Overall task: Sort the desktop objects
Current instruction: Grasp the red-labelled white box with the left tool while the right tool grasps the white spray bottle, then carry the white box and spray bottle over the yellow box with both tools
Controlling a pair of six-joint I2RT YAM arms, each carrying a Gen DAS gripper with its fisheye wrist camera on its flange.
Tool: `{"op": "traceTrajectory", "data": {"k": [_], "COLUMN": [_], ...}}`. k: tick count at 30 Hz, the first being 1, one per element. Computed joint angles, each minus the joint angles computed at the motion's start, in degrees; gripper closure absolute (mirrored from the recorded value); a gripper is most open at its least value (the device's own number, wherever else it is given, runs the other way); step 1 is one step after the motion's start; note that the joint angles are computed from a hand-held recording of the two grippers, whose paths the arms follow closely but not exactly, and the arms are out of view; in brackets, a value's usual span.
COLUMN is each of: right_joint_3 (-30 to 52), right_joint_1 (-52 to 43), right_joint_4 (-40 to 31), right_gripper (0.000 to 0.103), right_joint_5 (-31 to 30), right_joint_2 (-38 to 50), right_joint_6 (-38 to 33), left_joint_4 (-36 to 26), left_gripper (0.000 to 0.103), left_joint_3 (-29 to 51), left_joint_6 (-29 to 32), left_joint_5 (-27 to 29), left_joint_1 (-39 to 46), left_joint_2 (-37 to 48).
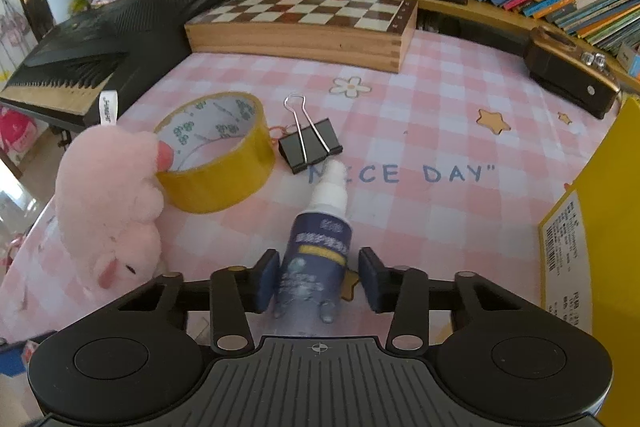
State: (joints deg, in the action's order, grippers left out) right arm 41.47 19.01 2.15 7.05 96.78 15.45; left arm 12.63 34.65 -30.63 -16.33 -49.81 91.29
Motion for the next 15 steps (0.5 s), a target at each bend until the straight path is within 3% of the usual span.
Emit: {"op": "traceTrajectory", "data": {"k": [8, 15], "right_joint_3": [-0.5, -5.6], "right_joint_1": [-0.1, 0.4], "right_joint_4": [-0.8, -2.7], "right_gripper": [0.071, 0.071], "right_joint_5": [0.3, 0.4], "right_joint_2": [-1.0, -11.1], "right_joint_6": [0.1, 2.9], "left_joint_4": [0.3, 0.5], "left_gripper": [0.051, 0.051], "left_joint_3": [-1.0, -2.6], "left_joint_6": [-0.6, -0.5], "left_joint_5": [1.6, 1.3], "left_joint_1": [1.8, 1.4], "left_joint_2": [-2.6, -6.7]}}
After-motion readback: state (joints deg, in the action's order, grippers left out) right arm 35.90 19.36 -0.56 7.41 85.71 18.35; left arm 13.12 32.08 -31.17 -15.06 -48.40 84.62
